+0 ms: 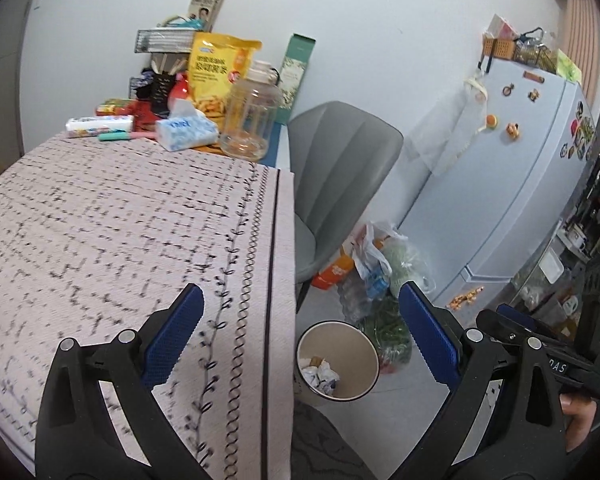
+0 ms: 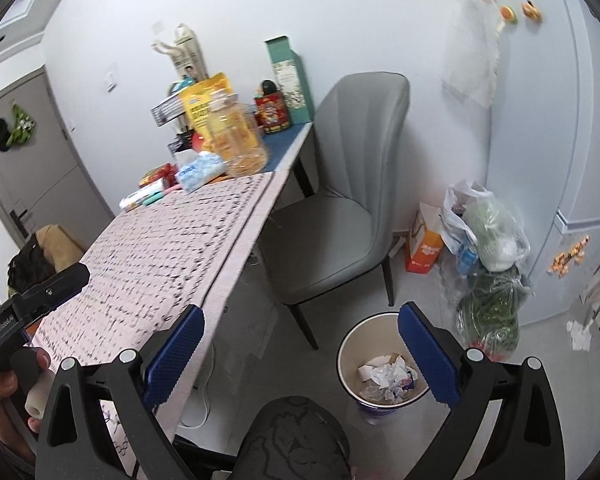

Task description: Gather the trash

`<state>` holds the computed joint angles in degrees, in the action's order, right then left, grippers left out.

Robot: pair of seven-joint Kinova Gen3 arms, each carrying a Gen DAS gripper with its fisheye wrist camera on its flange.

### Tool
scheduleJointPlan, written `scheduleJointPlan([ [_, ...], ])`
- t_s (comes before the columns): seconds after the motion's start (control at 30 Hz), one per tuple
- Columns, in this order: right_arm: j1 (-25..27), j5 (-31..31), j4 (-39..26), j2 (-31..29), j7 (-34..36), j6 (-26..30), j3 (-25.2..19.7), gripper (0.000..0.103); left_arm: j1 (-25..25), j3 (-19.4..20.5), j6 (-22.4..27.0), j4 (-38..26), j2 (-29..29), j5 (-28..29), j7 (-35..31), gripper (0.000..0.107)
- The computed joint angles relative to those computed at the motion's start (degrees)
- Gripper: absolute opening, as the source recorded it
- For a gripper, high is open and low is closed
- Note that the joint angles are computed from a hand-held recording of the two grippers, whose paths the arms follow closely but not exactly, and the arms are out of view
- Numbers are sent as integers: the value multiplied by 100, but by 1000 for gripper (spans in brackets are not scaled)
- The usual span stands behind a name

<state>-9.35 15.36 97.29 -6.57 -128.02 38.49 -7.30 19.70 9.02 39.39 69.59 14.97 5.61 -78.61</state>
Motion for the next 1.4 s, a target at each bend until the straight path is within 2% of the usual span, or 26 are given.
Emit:
scheduleJointPlan([
  [0.17, -112, -63, 40, -156, 142, -29, -103, 95, -12, -78, -159, 448, -415, -118, 191, 97],
  [0.3, -233, -376, 152, -320, 628, -161, -94, 95, -55, -91, -313, 825, -748, -226, 352, 97],
  [0.6, -240, -405, 255, -505, 688, -170, -388, 95, -196, -37, -532, 1520, -1408, -637, 873, 97],
  [0.83, -276, -442, 257, -577, 626, -158, -457, 95, -313, 80, -463, 1699, -1693, -1025, 1214, 97],
  [1.4, -325, -570, 213, -640, 807, -177, -515, 95, -521, 218, -536, 1940, -1999, -1141, 1381, 97],
])
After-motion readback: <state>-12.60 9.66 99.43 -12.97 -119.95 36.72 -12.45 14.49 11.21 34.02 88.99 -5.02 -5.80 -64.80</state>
